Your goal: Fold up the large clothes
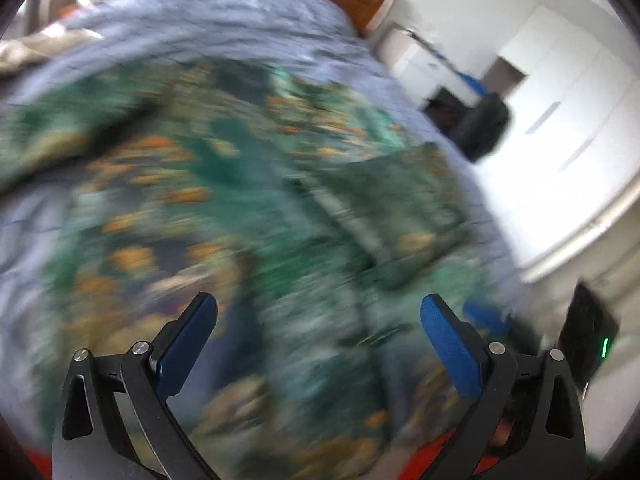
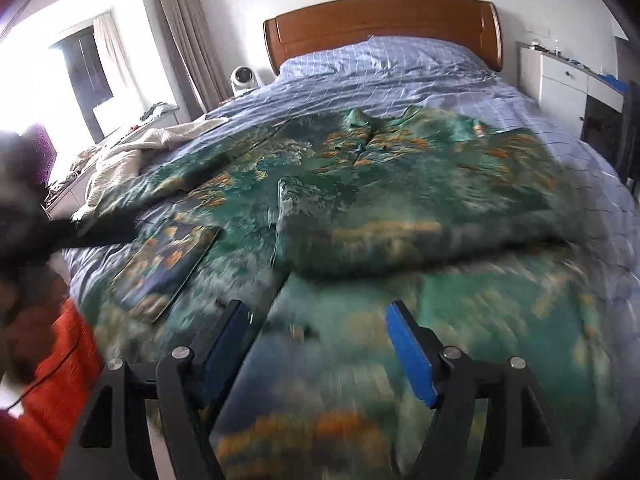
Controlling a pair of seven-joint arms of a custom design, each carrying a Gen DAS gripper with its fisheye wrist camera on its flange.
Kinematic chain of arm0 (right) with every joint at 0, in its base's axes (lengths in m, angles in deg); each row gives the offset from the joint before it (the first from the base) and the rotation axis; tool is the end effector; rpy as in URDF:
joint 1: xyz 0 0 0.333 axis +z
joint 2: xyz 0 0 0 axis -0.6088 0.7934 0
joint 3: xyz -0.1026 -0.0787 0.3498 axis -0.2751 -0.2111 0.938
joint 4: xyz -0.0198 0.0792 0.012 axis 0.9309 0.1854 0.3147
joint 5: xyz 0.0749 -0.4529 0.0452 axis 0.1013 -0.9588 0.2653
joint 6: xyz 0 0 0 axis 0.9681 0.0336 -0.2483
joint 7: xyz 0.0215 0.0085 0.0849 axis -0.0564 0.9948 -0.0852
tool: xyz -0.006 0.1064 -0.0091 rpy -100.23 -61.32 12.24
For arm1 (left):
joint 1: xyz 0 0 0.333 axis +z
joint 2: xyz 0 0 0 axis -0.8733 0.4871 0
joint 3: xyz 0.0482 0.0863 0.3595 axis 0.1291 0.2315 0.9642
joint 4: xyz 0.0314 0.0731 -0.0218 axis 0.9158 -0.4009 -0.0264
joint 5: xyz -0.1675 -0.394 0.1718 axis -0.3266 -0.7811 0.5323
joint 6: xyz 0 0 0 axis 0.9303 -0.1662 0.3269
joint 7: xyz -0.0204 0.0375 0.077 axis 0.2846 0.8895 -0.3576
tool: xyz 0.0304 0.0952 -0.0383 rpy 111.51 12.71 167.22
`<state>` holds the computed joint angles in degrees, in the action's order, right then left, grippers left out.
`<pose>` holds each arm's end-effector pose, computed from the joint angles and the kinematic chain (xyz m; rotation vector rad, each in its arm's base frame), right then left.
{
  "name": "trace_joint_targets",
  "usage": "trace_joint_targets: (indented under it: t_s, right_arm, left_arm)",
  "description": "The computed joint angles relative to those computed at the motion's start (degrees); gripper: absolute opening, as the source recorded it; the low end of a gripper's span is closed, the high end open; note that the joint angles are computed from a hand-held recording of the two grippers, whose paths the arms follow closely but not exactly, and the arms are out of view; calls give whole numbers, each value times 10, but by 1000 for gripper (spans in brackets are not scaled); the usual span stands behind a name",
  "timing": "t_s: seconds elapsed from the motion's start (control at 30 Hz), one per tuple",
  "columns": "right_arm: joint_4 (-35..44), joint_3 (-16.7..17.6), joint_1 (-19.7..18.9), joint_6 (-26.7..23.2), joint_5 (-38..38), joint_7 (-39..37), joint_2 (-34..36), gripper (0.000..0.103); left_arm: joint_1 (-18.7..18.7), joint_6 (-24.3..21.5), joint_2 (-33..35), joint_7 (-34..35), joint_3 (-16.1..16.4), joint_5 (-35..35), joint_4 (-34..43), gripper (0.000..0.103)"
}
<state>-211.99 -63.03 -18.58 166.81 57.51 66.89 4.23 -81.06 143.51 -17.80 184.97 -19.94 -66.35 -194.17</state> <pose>0.4843 0.1516 0.4645 -1.7816 1.5656 -0.4662 0.5363 -0.3411 0.5228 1.7593 -2.2349 1.1664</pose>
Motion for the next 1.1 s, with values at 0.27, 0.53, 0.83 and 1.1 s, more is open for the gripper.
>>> trace_joint_targets:
  t_s: [0.27, 0.53, 0.83, 1.1]
  right_arm:
    - [-73, 42, -61, 5, -31, 78, -101, 74]
    - [-82, -32, -22, 17, -27, 76, -129, 74]
    - [138, -74, -84, -12, -42, 4, 74, 51]
    - [424, -55, -151, -101, -63, 44, 322, 36]
  left_arm:
    - [-16, -111, 201, -167, -14, 220, 216, 25]
    - [9, -57, 193, -193, -33, 335, 262, 8]
    - [32, -62, 270, -266, -9, 410, 309, 10]
    - [53, 28, 275, -287, -22, 431, 250, 18]
